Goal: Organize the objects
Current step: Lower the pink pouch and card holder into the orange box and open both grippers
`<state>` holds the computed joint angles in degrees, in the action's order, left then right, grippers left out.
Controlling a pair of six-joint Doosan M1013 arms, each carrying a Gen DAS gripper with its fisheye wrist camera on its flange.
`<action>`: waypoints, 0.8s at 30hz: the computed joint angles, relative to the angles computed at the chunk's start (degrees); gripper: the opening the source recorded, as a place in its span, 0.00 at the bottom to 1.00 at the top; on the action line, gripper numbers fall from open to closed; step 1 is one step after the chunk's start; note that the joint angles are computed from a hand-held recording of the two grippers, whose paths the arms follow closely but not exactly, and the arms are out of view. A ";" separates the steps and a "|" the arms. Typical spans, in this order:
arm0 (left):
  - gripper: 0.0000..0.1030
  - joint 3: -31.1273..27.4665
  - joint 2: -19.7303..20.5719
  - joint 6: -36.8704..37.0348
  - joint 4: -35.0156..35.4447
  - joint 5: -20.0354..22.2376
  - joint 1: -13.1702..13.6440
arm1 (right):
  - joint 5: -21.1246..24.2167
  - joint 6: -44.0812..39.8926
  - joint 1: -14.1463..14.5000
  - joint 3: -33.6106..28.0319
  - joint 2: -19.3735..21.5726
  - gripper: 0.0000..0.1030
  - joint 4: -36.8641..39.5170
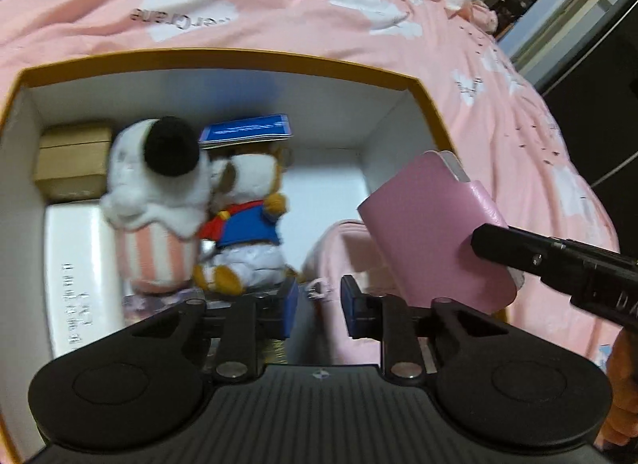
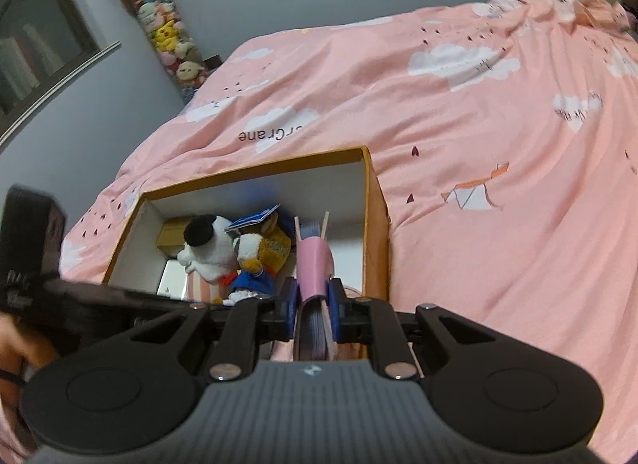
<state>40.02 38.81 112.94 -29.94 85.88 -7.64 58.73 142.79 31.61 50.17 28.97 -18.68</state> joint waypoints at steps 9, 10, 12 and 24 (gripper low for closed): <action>0.25 1.82 -1.58 -0.58 1.08 -3.80 0.64 | 1.42 6.54 -0.01 -1.98 2.21 0.17 4.42; 0.25 2.07 -1.73 -0.52 1.20 -4.15 0.70 | 2.67 5.82 -0.03 -2.76 2.67 0.17 5.13; 0.25 3.31 -2.43 0.08 1.12 -5.52 0.84 | 6.27 4.28 -0.06 -4.88 3.81 0.17 6.31; 0.25 6.51 -4.27 2.75 0.47 -7.42 1.45 | 22.79 -6.61 2.89 -15.94 9.67 0.19 -5.11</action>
<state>46.52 34.54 115.69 -29.47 78.46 -6.19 81.52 136.19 34.50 34.22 38.64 -23.79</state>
